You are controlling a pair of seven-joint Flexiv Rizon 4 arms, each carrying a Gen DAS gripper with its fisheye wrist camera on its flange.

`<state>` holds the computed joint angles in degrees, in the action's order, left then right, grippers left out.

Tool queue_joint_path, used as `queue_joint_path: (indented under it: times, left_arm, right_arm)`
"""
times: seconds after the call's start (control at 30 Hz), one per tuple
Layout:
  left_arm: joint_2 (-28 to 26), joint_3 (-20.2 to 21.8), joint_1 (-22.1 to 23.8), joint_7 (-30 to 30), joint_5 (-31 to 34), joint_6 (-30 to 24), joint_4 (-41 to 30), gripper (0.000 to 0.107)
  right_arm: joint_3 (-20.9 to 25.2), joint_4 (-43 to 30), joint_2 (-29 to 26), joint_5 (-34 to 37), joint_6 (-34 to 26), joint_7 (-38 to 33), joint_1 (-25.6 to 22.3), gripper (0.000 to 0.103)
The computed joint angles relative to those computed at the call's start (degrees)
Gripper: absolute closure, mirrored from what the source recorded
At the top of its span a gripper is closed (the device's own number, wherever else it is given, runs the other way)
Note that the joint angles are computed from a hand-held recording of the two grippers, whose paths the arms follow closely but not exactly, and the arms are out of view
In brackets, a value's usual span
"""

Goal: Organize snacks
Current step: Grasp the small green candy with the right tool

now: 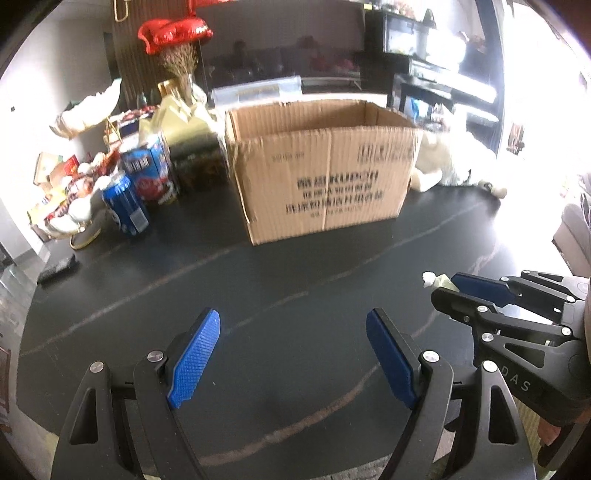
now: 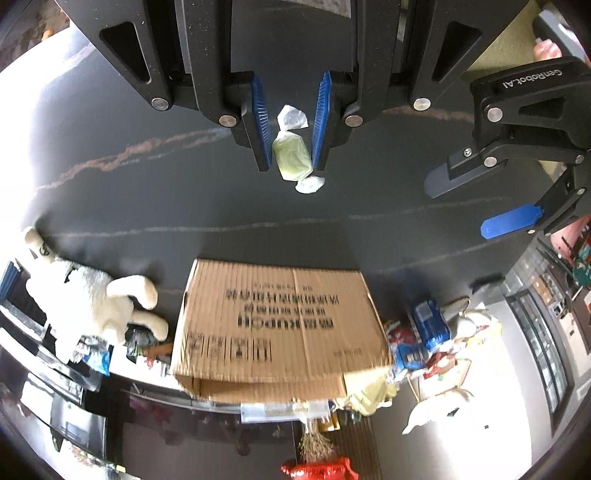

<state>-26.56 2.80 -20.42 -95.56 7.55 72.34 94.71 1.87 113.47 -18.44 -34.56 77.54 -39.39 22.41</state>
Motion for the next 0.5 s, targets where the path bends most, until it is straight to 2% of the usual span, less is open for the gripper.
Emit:
queue_joint_path:
  times: [0.3, 0.5]
  left_arm:
    - [-0.27, 0.89, 0.2, 0.02, 0.46, 1.12, -3.76, 0.025]
    - [-1.07, -0.02, 1.38, 1.82, -0.96, 0.81, -6.12, 0.024]
  right_arm:
    - [-2.63, -3.4, -0.12, -4.43, 0.77, 3.59, 0.99, 0.079]
    - [-3.58, -6.0, -0.73, -6.65, 1.42, 5.56, 1.07, 0.079]
